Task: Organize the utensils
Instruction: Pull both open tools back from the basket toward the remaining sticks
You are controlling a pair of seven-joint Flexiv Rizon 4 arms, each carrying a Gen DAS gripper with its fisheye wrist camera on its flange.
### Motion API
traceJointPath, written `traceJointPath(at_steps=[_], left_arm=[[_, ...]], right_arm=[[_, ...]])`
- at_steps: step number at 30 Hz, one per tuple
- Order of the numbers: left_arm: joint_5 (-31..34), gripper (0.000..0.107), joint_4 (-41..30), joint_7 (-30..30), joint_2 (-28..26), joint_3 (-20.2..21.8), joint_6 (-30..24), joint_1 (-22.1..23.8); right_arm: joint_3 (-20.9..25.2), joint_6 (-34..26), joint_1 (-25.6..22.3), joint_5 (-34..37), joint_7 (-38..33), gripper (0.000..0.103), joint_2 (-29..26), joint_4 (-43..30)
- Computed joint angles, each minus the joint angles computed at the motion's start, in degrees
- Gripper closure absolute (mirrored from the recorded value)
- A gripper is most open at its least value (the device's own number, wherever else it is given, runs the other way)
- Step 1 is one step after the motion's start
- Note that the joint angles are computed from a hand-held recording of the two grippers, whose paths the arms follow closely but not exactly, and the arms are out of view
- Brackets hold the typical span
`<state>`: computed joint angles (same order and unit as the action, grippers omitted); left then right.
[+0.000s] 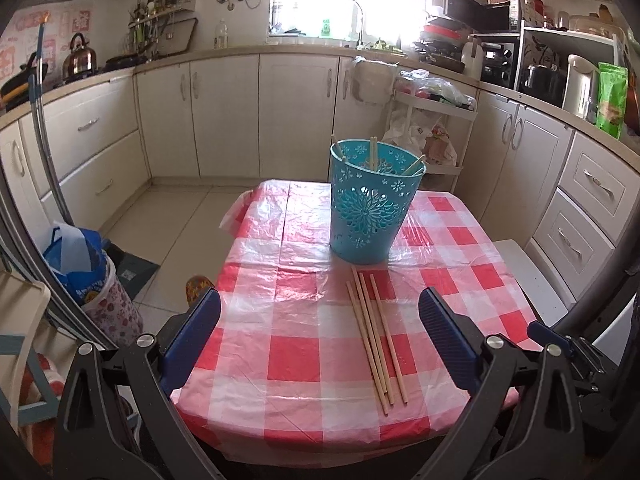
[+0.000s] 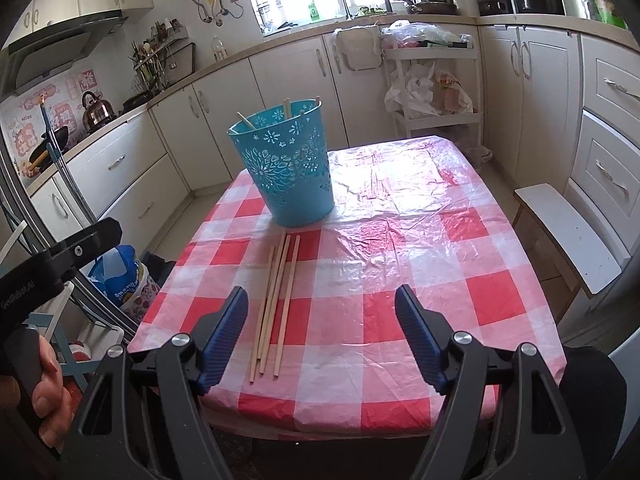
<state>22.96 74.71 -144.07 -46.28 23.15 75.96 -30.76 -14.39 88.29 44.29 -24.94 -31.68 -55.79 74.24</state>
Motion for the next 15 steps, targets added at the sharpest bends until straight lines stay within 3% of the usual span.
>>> traceJointPath(at_steps=[7, 11, 15], left_arm=[[-2.74, 0.011, 2.75, -0.96, -0.39, -1.5, -0.73, 2.04], [-3.05, 0.011, 3.73, -1.03, -0.49, -1.57, -1.1, 2.11], [-3.69, 0.011, 4.29, -0.31, -0.63, -2.48, -1.45, 2.6]], right_arm=[[5.07, -6.1, -3.19, -1.61, -3.87, 0.03, -5.03, -8.25], [11.4, -12.74, -5.95, -1.51, -9.65, 0.044, -10.77, -18.47], [14.6, -20.91, -6.42, 0.02, -15.21, 0.052, -17.39, -31.06]])
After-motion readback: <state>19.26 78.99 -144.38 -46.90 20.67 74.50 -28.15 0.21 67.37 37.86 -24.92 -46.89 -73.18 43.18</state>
